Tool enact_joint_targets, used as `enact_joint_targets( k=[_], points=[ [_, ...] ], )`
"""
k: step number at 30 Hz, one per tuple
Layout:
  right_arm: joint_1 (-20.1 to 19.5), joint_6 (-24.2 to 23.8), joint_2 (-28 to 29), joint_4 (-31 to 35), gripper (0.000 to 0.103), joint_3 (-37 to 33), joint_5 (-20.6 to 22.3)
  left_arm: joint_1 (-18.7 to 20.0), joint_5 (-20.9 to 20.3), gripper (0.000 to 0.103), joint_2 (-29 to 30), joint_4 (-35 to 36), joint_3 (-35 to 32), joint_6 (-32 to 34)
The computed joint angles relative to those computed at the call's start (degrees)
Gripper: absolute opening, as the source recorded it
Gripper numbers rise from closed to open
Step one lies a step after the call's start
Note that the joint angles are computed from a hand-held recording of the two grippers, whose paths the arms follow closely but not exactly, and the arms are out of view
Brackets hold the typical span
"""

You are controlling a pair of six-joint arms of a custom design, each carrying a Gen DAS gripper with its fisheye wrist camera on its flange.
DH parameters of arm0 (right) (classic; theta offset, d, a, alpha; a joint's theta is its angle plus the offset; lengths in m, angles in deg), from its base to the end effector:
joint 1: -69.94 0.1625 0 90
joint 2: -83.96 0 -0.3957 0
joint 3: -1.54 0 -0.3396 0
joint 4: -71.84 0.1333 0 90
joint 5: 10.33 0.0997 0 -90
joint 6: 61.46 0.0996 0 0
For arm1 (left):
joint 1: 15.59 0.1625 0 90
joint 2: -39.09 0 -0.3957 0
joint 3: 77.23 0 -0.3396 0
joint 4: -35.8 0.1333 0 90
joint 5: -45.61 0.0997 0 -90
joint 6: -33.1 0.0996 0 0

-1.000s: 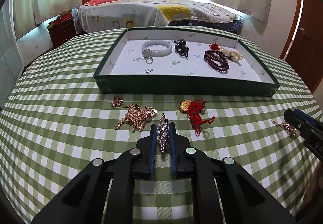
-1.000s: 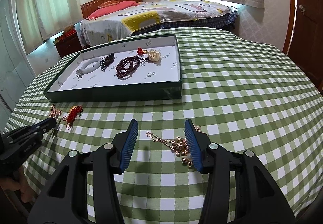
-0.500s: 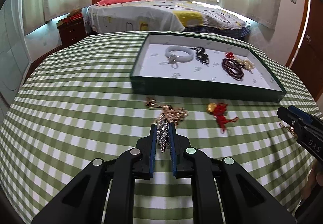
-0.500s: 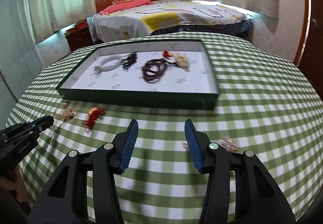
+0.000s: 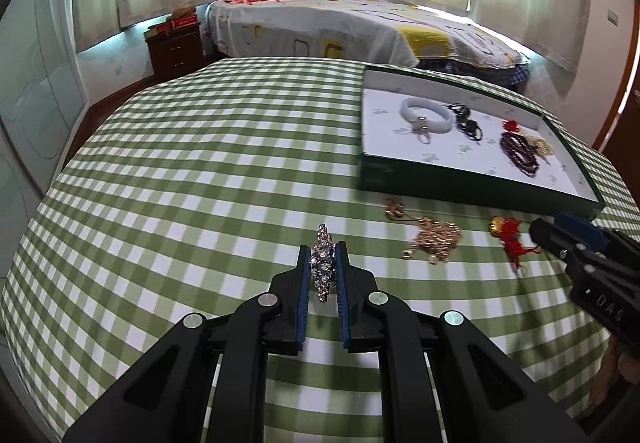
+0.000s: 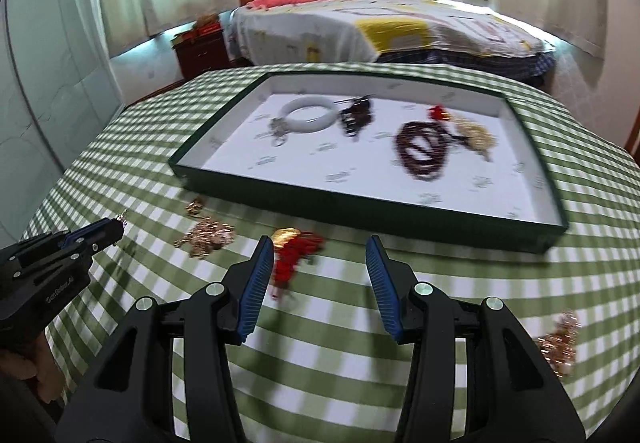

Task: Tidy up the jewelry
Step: 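Grasp the red tassel coin charm with the right tool while the left tool holds the brooch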

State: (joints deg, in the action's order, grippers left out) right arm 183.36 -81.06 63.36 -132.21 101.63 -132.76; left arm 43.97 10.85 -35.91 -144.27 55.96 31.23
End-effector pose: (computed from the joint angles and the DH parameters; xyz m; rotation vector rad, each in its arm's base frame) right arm 0.2967 -0.4841 -0.0449 0.7027 -2.3967 0.7975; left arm -0.0152 -0.4505 0.2606 0.2238 2.2089 -0.9221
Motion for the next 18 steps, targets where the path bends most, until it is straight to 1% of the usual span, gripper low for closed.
enact_joint_targets(
  k=[3,5,7,8,11,18],
  points=[
    [0.1,0.8,0.8,3.5,0.047,-1.7,-0.3,0.6,-0.2,0.013,0.1,0.3,-0.3,-0.1],
    [0.0,1.3,0.9,5.0,0.043,-2.4,-0.1,0.8,-0.2,0.013,0.2,0.4,-0.4,-0.1],
    [-0.2,1.8,0.7,7.0,0.031,-2.7,0.0,1.1,-0.3,0.013,0.3,0.6,-0.4,-0.2],
    [-0.3,2.0,0.6,7.7,0.021,-2.7,0.0,1.1,-0.3,0.013,0.2,0.8,-0.5,-0.3],
    [-0.5,2.1,0.3,9.0,0.013,-2.6,0.5,1.1,-0.1,0.013,0.2,0.9,-0.4,-0.4],
    [-0.7,2.2,-1.2,5.5,0.009,0.2,2.5,0.3,0.1,0.013,0.2,0.5,-0.1,-0.4]
  ],
)
